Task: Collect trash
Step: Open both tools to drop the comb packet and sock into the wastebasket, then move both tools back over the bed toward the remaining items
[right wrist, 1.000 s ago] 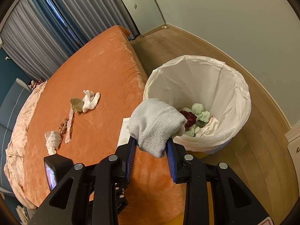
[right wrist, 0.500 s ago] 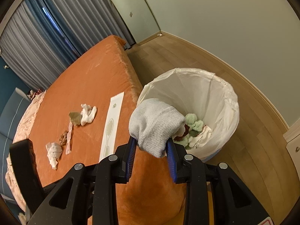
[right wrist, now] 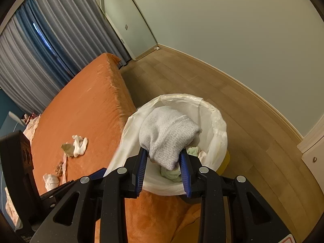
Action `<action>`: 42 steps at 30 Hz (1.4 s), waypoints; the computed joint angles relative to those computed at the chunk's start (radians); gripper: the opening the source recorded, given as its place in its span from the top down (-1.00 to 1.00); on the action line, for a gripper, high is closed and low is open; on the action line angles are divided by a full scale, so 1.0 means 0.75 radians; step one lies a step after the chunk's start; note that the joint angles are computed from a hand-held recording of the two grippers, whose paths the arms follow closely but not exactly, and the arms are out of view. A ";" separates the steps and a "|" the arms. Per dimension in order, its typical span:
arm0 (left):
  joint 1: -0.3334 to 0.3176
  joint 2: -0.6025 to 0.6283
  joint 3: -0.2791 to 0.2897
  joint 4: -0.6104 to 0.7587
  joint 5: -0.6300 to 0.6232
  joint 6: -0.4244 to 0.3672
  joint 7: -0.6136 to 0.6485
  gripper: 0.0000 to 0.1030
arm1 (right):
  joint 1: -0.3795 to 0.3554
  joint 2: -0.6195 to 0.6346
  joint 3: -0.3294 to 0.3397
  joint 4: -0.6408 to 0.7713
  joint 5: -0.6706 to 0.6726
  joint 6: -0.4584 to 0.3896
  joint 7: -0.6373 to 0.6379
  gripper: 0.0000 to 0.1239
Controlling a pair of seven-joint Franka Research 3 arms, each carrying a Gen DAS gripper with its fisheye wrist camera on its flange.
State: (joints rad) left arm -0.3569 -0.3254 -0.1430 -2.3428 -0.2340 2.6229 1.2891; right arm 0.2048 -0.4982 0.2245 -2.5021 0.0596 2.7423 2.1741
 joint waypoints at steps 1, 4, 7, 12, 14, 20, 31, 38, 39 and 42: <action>0.014 0.008 -0.011 0.010 0.022 0.000 -0.025 -0.13 | -0.003 0.003 -0.002 0.002 -0.002 0.000 -0.001 0.53; 0.028 0.021 -0.009 0.019 0.038 -0.007 -0.046 -0.13 | -0.010 0.017 -0.003 0.011 -0.010 0.002 -0.002 0.53; 0.046 0.010 -0.003 -0.003 0.048 0.002 -0.064 -0.13 | -0.016 0.033 -0.001 0.023 -0.020 0.001 0.001 0.52; 0.068 -0.012 0.003 -0.030 0.080 0.004 -0.093 -0.15 | -0.014 0.066 0.006 0.046 -0.036 -0.001 0.015 0.52; 0.077 -0.026 0.002 -0.042 0.097 0.001 -0.115 -0.16 | -0.011 0.081 0.005 0.060 -0.044 -0.002 0.018 0.50; 0.110 -0.053 -0.003 -0.067 0.168 -0.002 -0.178 -0.34 | -0.039 0.124 0.041 0.112 -0.125 -0.015 0.086 0.28; 0.121 -0.148 0.029 -0.138 0.208 -0.019 -0.228 -0.35 | -0.001 0.143 0.057 0.167 -0.210 -0.035 0.144 0.15; 0.136 -0.226 0.047 -0.191 0.224 -0.037 -0.254 -0.35 | 0.040 0.148 0.085 0.196 -0.247 -0.062 0.162 0.07; 0.137 -0.236 0.052 -0.198 0.225 -0.038 -0.255 -0.35 | 0.047 0.150 0.087 0.200 -0.250 -0.067 0.163 0.07; 0.150 -0.276 0.063 -0.228 0.234 -0.043 -0.266 -0.35 | 0.069 0.162 0.098 0.219 -0.262 -0.082 0.169 0.06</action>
